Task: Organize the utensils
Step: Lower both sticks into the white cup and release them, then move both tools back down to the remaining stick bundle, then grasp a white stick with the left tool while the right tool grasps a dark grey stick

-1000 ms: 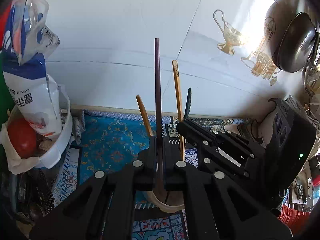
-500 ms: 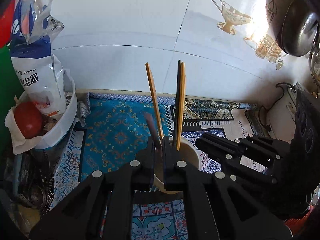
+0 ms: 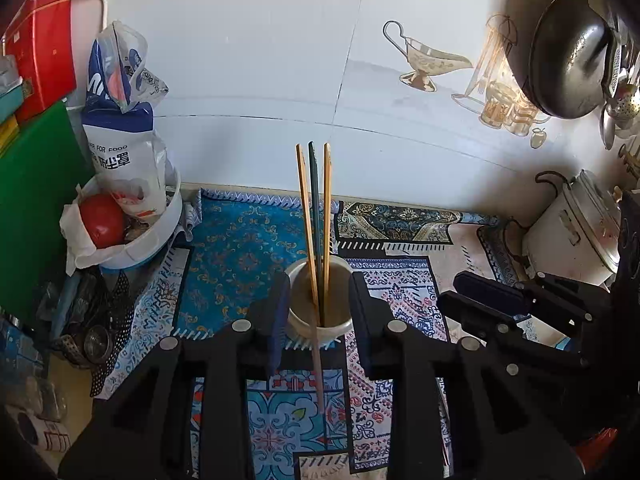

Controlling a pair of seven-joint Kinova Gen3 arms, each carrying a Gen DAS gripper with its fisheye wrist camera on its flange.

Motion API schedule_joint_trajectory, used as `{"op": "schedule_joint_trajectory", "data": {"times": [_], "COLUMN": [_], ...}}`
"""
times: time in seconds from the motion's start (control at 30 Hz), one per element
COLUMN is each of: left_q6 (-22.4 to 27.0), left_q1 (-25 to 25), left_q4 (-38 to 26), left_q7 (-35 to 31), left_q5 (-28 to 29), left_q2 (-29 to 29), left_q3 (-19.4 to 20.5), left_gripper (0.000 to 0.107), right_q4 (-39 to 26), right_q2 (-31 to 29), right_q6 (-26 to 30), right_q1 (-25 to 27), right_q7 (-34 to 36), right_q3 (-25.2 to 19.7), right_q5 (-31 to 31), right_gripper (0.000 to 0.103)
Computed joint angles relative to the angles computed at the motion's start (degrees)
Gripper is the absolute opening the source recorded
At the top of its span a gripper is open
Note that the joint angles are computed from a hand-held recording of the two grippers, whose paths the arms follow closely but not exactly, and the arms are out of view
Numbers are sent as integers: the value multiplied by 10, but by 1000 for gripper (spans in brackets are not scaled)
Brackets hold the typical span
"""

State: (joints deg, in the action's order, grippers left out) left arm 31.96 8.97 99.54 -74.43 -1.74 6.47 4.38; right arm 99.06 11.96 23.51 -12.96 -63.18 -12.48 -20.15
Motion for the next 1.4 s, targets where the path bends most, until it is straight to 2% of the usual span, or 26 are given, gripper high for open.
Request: {"op": "schedule_joint_trajectory", "data": {"times": [0.1,0.27,0.4,0.6,0.83,1.0,1.1,1.17,1.23,1.3,1.4], "left_q6": [7,19,28,38,54,51,42,36,36,38,32], "left_q1": [23,43,64,96,133,137,150,146,138,136,161], "left_q4": [9,24,36,51,55,55,58,59,56,52,51], "left_q7": [50,97,132,162,171,153,154,139,115,94,101], "left_q5": [-40,-69,-89,-86,-80,-48,-46,-31,-11,4,-7], "left_q2": [-14,-27,-19,16,74,121,136,143,151,159,163], "left_q3": [0,15,27,35,34,32,27,34,43,49,34], "left_gripper": [34,44,45,45,45,45,44,39,30,21,17], "right_q4": [22,53,73,101,124,137,138,134,144,142,144], "right_q2": [-22,-49,-58,-58,-14,32,55,68,62,65,63], "right_q6": [1,7,16,29,44,47,57,72,58,61,60], "right_q1": [7,14,14,22,30,35,63,83,78,78,82], "right_q7": [8,21,21,23,-14,-42,-27,-8,3,8,21], "right_q3": [1,15,29,45,60,61,39,23,23,21,15], "right_q5": [-7,-21,-20,-15,19,43,28,11,7,10,2], "right_gripper": [25,36,38,38,38,38,38,38,37,28,22]}}
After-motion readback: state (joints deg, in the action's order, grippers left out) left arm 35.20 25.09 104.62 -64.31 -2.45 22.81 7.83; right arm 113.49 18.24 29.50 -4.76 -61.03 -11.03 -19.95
